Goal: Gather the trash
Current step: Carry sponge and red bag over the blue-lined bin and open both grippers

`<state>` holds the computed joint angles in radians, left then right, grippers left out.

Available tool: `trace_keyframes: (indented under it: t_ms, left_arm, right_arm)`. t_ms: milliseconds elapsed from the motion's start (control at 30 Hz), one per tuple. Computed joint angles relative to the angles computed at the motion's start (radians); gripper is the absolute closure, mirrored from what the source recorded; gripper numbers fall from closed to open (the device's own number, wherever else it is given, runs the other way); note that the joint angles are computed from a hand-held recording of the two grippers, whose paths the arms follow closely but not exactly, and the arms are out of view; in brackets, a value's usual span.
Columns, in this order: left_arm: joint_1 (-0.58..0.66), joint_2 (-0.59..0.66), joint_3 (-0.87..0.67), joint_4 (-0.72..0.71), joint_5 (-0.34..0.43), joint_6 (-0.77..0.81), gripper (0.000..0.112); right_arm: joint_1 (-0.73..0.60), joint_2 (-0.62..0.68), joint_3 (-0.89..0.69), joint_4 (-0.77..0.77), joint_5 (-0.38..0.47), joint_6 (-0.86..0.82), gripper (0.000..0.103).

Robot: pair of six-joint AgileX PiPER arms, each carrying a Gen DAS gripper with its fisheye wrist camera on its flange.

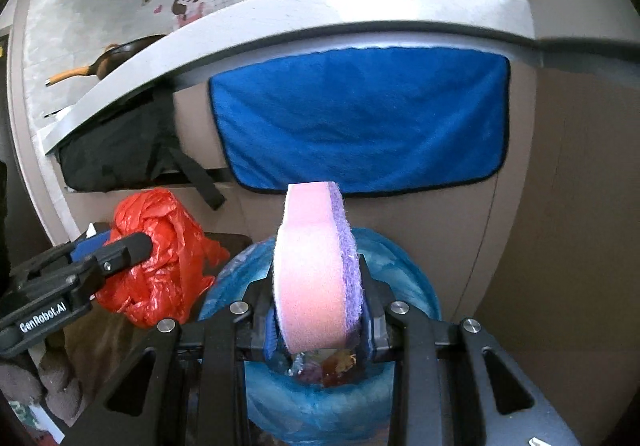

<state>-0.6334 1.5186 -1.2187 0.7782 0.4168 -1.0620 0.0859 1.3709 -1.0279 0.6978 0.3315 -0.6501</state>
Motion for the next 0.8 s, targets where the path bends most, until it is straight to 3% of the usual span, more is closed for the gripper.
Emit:
trace_keyframes:
  t_ms: [133,467,800]
  left_arm:
    - [0.014,0.027,-0.009,-0.063,-0.023,0.055,0.066]
    - [0.026,0.070,-0.037,-0.115,-0.033,0.116,0.066]
    - [0.054,0.148,-0.108,-0.242,-0.034,0.239,0.066]
  right_arm:
    - [-0.017,0.014,-0.003,0.009,0.008,-0.007,0.075]
    - [0.014,0.046,-0.023,-0.145,-0.016,0.131,0.075]
    - [0.013,0.100,-0.055,-0.132,-0.017,0.127,0.074]
